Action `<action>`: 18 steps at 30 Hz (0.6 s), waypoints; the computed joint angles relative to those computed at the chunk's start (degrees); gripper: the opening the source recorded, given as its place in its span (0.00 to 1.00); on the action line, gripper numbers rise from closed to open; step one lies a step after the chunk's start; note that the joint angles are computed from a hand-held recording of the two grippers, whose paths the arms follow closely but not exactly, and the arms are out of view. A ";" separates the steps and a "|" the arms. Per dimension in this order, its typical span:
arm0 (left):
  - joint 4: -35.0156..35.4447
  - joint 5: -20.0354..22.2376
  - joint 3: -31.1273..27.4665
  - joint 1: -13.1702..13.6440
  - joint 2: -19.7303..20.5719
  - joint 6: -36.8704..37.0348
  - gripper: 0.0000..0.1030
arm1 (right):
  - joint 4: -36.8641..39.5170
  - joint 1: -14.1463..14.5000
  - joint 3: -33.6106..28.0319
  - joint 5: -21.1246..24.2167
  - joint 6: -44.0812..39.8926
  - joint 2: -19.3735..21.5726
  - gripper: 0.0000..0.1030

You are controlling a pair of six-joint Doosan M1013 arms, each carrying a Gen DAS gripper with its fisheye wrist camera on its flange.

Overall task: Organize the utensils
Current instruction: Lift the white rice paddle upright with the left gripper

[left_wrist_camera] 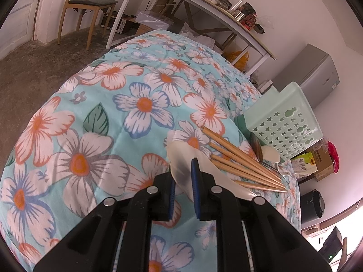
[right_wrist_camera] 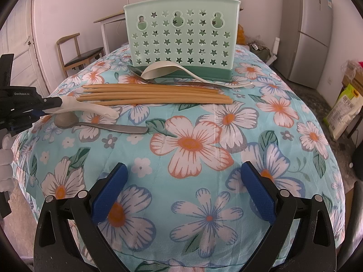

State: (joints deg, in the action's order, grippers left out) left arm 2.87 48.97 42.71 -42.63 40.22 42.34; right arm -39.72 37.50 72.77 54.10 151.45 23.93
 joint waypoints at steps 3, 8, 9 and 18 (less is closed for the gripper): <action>-0.93 -1.75 1.03 0.06 -0.73 0.69 0.09 | 0.03 0.01 0.00 -0.02 -0.06 -0.02 0.93; -3.16 -5.47 2.68 0.03 -2.13 3.11 0.06 | 0.27 -0.18 0.27 -0.74 -0.58 -0.20 0.93; -3.43 -6.02 2.77 -0.04 -2.30 3.61 0.05 | 0.55 -0.30 0.45 -1.12 -1.05 -0.33 0.93; -5.20 -10.17 2.22 -0.59 -3.11 7.34 0.03 | 2.10 -0.38 0.94 -5.42 -7.86 -1.59 0.92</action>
State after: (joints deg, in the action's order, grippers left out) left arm -2.32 38.79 44.93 -43.22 37.10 49.68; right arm -37.62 37.12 73.71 48.68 143.58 22.34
